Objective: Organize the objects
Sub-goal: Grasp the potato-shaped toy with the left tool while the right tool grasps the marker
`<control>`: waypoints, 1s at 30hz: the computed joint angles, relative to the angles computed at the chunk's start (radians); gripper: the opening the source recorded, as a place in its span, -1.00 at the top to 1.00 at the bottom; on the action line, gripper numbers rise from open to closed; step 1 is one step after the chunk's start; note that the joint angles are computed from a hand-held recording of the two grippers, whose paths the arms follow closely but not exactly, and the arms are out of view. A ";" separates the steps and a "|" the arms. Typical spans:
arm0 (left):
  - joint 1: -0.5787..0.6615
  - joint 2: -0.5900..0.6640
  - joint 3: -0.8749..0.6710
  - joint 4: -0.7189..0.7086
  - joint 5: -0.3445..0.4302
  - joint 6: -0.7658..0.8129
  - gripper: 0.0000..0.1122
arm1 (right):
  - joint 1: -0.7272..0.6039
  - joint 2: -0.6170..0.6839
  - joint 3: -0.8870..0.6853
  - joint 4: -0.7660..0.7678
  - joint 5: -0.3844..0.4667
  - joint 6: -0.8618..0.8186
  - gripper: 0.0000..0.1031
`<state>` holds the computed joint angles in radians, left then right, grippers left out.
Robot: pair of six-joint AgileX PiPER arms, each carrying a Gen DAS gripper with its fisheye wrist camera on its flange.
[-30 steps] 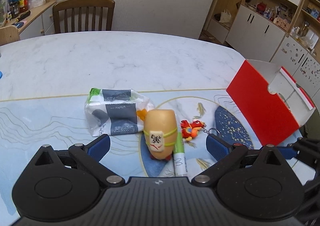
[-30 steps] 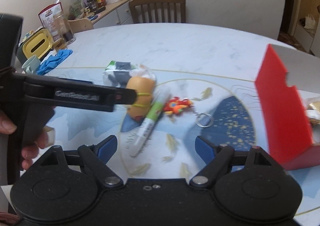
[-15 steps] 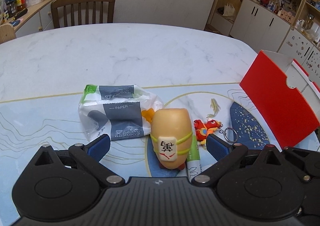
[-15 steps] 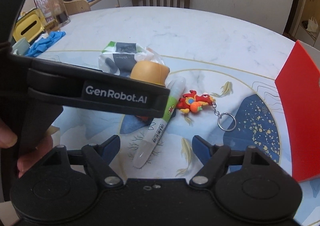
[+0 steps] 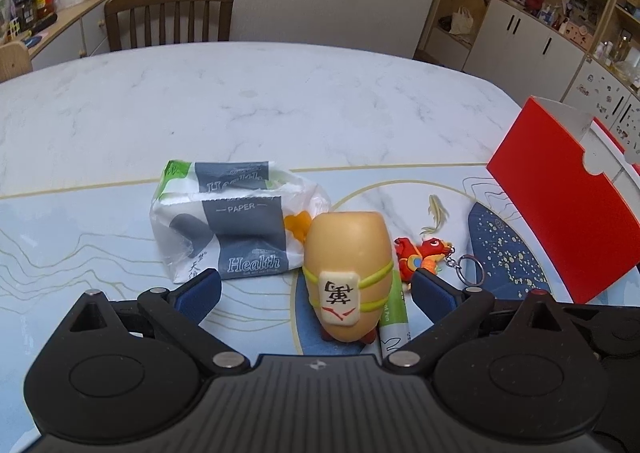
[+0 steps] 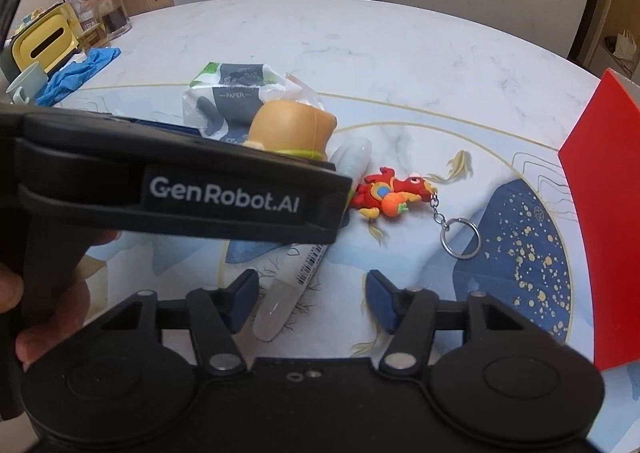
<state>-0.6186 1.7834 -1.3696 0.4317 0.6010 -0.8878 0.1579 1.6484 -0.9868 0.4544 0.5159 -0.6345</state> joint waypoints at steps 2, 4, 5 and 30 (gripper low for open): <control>-0.004 -0.006 0.010 0.005 -0.018 -0.003 -0.72 | 0.003 -0.001 0.002 -0.002 -0.008 -0.004 -0.06; -0.009 -0.008 0.009 0.004 -0.020 0.006 -0.57 | 0.006 0.000 0.002 -0.003 -0.014 -0.006 -0.03; -0.012 -0.007 0.005 0.007 -0.017 0.006 -0.45 | 0.010 0.002 0.001 -0.010 -0.018 0.001 0.00; -0.029 -0.120 0.061 -0.090 0.061 -0.026 0.23 | -0.127 -0.042 -0.020 0.177 0.117 -0.187 0.68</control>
<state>-0.6472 1.6637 -1.3088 0.3417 0.6624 -0.9135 0.0311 1.6068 -1.0068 0.6315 0.6330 -0.8211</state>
